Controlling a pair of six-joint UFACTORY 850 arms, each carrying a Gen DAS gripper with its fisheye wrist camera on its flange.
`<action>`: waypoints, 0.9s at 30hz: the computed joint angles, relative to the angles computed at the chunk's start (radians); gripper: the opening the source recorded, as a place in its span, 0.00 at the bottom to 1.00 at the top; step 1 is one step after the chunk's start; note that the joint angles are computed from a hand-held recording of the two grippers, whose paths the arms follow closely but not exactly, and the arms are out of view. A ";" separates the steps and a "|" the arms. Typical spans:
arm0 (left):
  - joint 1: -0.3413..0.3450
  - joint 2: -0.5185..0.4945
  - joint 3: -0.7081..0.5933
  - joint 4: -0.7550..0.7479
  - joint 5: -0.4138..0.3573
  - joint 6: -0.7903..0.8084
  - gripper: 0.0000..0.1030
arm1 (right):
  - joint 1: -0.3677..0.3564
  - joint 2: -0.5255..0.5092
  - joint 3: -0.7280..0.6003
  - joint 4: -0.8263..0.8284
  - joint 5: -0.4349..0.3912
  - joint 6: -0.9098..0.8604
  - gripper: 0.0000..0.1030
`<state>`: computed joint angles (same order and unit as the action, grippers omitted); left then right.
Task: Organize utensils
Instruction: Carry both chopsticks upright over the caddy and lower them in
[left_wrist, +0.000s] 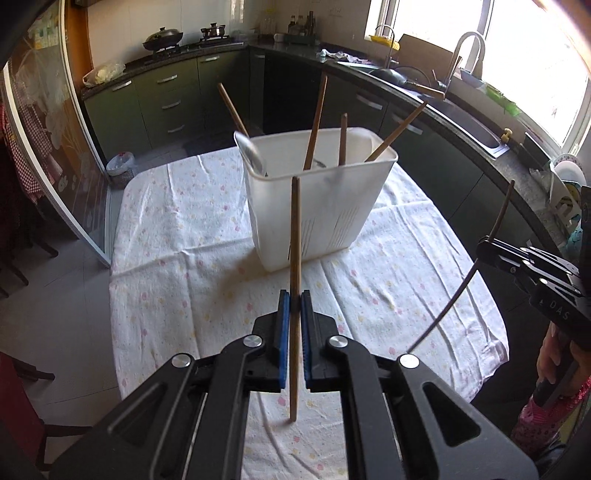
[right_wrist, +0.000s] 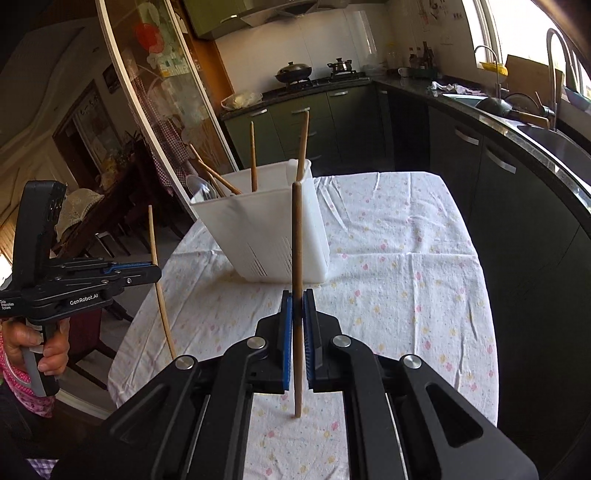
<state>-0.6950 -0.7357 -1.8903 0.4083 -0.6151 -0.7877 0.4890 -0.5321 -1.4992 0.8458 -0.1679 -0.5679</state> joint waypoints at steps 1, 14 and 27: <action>-0.002 0.010 0.002 0.009 0.007 -0.005 0.06 | 0.003 0.009 -0.001 0.005 0.008 -0.008 0.07; -0.034 0.005 -0.183 0.180 -0.020 -0.065 0.06 | 0.040 0.026 -0.191 -0.592 0.029 0.500 0.06; -0.028 -0.122 -0.489 0.264 -0.124 -0.062 0.06 | 0.054 -0.169 -0.619 -0.984 -0.096 0.860 0.06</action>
<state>-0.7231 -0.8574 -2.3792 0.6720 -0.7389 -0.8492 0.5433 -0.7007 -2.1186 -0.1384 -0.2636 0.2917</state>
